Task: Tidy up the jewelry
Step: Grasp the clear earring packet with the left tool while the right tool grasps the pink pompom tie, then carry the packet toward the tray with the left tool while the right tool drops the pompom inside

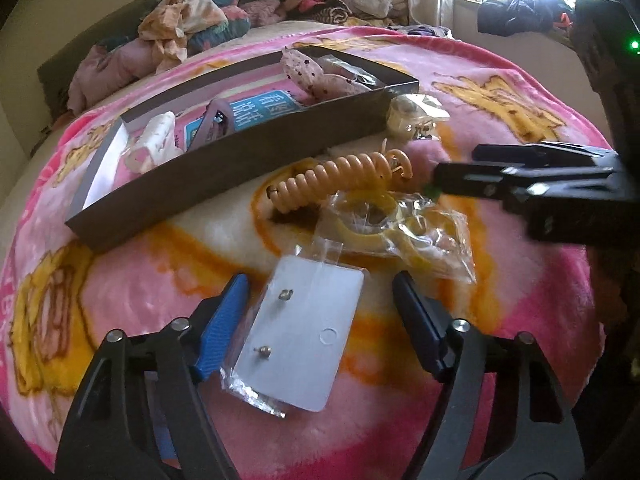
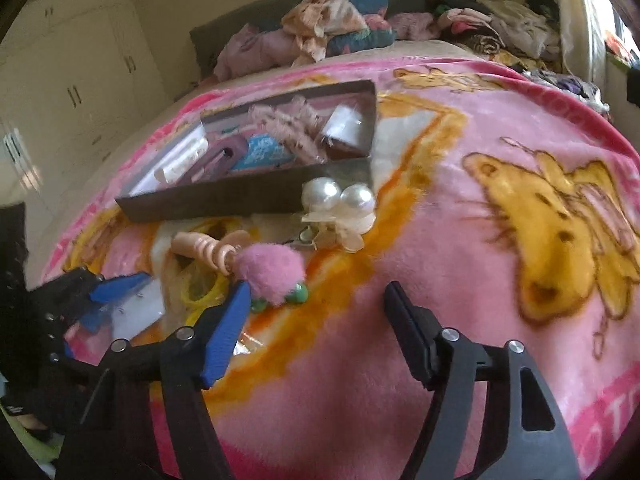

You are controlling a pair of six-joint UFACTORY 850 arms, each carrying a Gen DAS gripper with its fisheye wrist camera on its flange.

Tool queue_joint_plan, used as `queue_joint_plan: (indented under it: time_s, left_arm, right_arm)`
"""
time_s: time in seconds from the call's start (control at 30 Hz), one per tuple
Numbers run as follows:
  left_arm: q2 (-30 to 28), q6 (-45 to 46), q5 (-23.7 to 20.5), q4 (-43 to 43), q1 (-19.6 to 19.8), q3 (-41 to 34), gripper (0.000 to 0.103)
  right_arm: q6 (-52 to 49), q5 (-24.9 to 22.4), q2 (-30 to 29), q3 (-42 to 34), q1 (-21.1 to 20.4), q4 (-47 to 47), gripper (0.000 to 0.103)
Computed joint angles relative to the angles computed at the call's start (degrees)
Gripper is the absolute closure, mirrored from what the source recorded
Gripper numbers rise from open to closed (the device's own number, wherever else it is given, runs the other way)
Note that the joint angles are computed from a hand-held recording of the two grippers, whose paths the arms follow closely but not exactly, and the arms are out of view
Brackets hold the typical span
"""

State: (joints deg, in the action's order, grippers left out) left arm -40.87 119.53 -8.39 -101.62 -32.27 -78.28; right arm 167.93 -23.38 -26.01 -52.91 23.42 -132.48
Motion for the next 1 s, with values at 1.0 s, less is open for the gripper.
queue_joint_plan:
  time_s: [1.0]
  left_arm:
    - [2.9,-1.4,-3.9,-1.2,1.1,1.2,0.073]
  right_arm:
    - [5.4,-5.2,5.6,6.1,0.5,-2.7,0.077]
